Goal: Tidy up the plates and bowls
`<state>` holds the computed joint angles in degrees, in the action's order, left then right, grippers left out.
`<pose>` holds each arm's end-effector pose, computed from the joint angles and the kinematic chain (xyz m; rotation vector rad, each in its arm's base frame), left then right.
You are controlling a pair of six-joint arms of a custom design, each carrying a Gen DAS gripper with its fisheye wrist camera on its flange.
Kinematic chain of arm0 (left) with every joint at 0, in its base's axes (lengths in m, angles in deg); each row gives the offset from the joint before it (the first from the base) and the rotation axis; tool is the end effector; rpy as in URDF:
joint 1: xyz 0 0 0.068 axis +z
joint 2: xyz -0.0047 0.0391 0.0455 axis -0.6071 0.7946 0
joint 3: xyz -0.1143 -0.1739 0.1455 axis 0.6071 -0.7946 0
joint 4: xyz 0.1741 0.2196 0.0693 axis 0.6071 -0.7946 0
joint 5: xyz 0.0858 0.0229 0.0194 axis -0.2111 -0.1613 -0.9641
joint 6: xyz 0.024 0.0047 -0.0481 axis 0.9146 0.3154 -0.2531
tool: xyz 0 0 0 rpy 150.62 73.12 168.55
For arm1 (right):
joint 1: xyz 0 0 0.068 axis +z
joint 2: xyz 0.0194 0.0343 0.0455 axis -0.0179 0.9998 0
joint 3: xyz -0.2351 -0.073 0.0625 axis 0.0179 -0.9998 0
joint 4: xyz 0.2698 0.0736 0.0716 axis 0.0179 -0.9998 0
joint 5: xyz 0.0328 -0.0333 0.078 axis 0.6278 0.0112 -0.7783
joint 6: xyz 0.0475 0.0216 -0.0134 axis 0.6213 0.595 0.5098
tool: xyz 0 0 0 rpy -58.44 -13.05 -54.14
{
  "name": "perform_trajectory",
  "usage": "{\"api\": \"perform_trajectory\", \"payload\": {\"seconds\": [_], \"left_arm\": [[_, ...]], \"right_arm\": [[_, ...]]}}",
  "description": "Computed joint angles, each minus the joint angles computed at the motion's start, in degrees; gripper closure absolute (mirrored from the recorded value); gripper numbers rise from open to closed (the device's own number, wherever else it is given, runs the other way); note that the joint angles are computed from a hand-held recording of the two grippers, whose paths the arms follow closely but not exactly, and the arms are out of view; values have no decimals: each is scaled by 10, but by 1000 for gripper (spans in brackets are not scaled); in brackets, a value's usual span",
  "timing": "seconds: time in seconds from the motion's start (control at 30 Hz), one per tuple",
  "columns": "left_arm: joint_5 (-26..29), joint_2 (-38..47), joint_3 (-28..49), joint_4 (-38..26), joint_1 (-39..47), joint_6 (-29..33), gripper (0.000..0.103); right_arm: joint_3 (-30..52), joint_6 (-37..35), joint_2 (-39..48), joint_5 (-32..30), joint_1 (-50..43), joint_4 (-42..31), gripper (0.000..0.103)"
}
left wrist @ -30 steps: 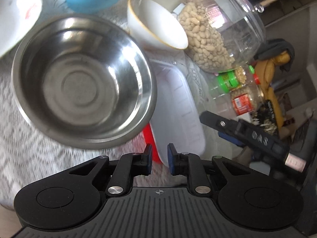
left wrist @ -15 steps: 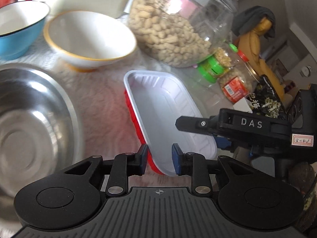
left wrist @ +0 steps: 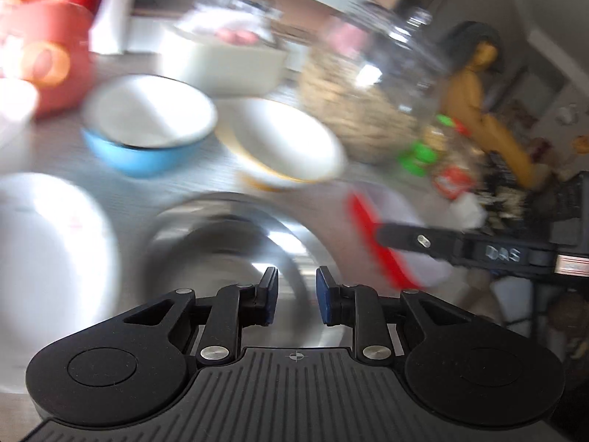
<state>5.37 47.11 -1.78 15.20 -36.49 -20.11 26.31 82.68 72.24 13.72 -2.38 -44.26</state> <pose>0.2938 -0.0094 0.1166 0.0207 2.4053 -0.5362 0.3145 0.0059 0.1292 -0.0803 2.4349 0.4822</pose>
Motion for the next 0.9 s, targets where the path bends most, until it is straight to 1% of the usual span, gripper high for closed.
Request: {"api": "perform_trajectory", "payload": {"seconds": [0.03, 0.13, 0.23, 0.3, 0.37, 0.43, 0.47, 0.53, 0.6, 0.73, 0.83, 0.9], "left_arm": [[-4, -8, -10, 0, 28, 9, 77], [36, 28, -9, 23, 111, 5, 77], [63, 71, 12, 33, 142, 5, 77], [80, 94, 24, 35, 150, 2, 77], [82, 102, 25, 42, 146, 2, 77], [88, 108, 23, 51, 143, 6, 77], [91, 107, 19, 52, 144, 10, 77], [90, 108, 15, 56, 139, 11, 76], [86, 111, 15, 60, 136, 10, 77], [79, 125, 16, 87, 137, 0, 77], [94, 141, 17, 115, 139, -13, 77], [105, 149, 17, 128, 141, -17, 77]], "right_arm": [[8, 15, 18, 6, 27, -2, 13], [39, 64, 81, 50, 100, -2, 13], [61, 118, 122, 67, 133, -7, 13], [66, 148, 140, 74, 141, -7, 13], [76, 165, 159, 74, 144, -21, 12], [81, 169, 172, 62, 139, -32, 9], [69, 169, 165, 59, 139, -22, 6], [66, 163, 166, 52, 138, -23, 4], [62, 163, 168, 41, 137, -12, 0], [55, 192, 168, 39, 136, 9, 0], [57, 203, 170, 28, 128, 8, 0], [63, 195, 175, 17, 121, 3, 0]]}}
